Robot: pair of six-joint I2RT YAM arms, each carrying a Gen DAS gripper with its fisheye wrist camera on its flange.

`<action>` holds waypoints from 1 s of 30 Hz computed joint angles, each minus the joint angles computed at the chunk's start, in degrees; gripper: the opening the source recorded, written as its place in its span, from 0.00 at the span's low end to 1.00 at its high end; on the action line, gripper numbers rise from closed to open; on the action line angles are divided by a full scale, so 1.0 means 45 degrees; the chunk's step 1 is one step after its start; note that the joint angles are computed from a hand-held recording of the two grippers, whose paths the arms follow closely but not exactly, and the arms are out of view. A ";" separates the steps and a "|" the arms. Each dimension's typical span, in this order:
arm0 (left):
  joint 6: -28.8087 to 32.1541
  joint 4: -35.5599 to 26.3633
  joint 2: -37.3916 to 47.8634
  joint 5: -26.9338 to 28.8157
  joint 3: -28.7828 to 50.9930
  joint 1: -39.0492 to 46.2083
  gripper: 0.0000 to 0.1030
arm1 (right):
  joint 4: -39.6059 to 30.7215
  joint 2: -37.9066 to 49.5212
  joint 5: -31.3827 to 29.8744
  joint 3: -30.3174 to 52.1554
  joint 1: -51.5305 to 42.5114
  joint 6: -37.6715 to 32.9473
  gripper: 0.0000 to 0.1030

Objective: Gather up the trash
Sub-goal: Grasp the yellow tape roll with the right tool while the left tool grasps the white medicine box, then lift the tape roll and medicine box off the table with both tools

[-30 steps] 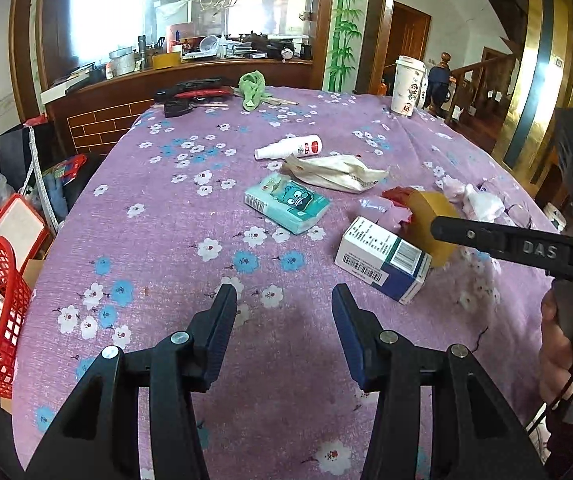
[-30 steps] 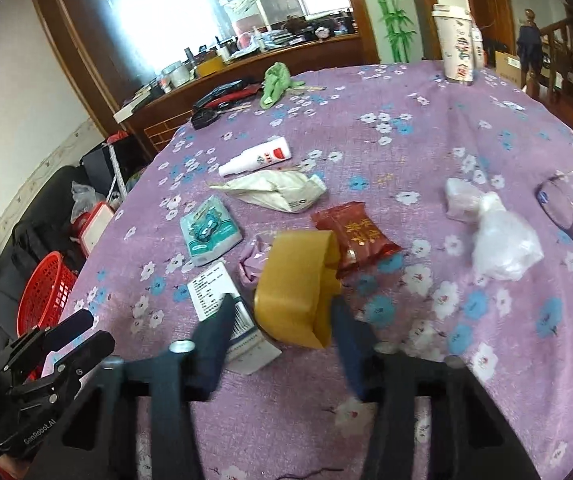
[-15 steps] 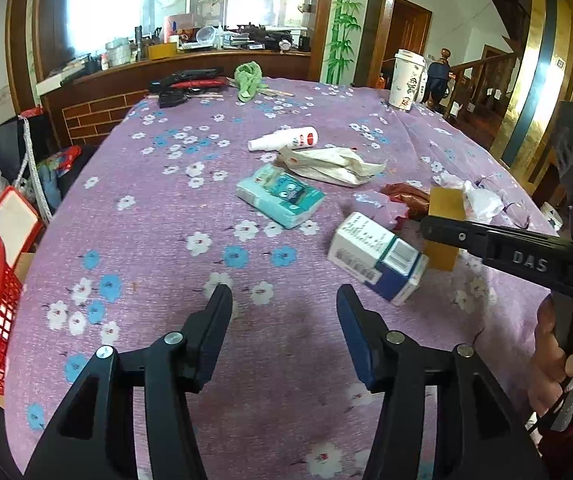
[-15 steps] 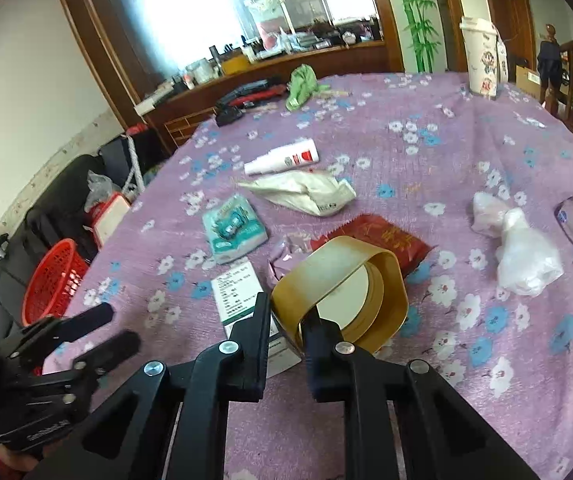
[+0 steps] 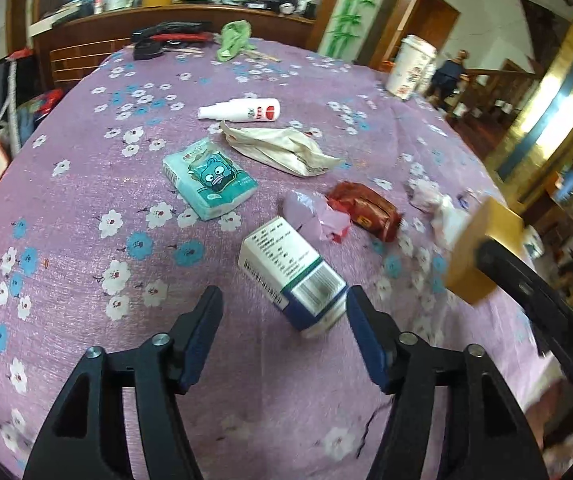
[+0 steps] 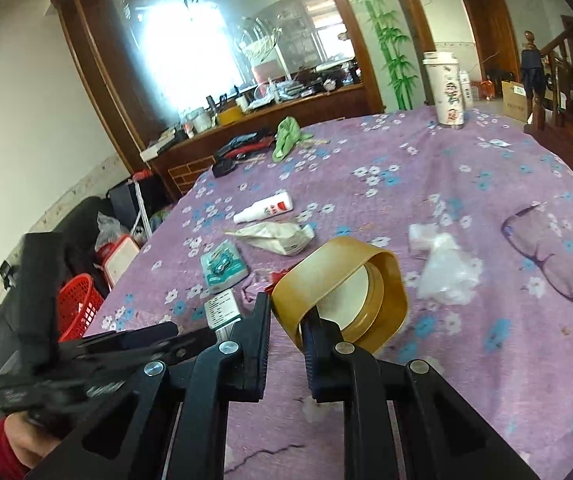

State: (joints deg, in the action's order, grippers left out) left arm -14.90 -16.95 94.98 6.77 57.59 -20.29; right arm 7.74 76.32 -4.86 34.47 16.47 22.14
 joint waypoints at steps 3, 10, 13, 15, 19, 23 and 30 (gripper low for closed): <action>-0.0752 -0.0183 0.0538 -0.0721 0.0517 -0.0462 0.67 | 0.0027 -0.0660 -0.0415 -0.0572 -0.0585 -0.0144 0.15; -0.1478 -0.0891 0.2263 -0.2377 0.2017 -0.1356 0.68 | -0.0348 -0.2035 -0.1648 -0.1473 -0.2039 -0.0649 0.15; -0.1511 -0.1007 0.2687 -0.2518 0.2284 -0.1221 0.68 | -0.0536 -0.2475 -0.2162 -0.1721 -0.2591 -0.0857 0.15; -0.1507 -0.1067 0.2816 -0.2533 0.2307 -0.1060 0.68 | -0.0615 -0.2653 -0.2391 -0.1839 -0.2850 -0.0960 0.15; -0.1101 -0.0826 0.2603 -0.2599 0.1902 -0.0664 0.63 | -0.0761 -0.2701 -0.2758 -0.1886 -0.3126 -0.1132 0.15; -0.0409 -0.0628 0.2219 -0.2469 0.1408 -0.0239 0.44 | -0.0848 -0.2436 -0.2882 -0.1794 -0.3025 -0.1340 0.15; 0.0807 -0.0211 0.1701 -0.2055 0.0679 0.0180 0.32 | -0.1089 -0.1935 -0.2848 -0.1423 -0.2734 -0.1534 0.15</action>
State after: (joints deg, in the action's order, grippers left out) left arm -11.27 -17.90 102.64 -2.48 60.64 -19.48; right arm 2.84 67.61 -17.68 28.06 4.17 15.24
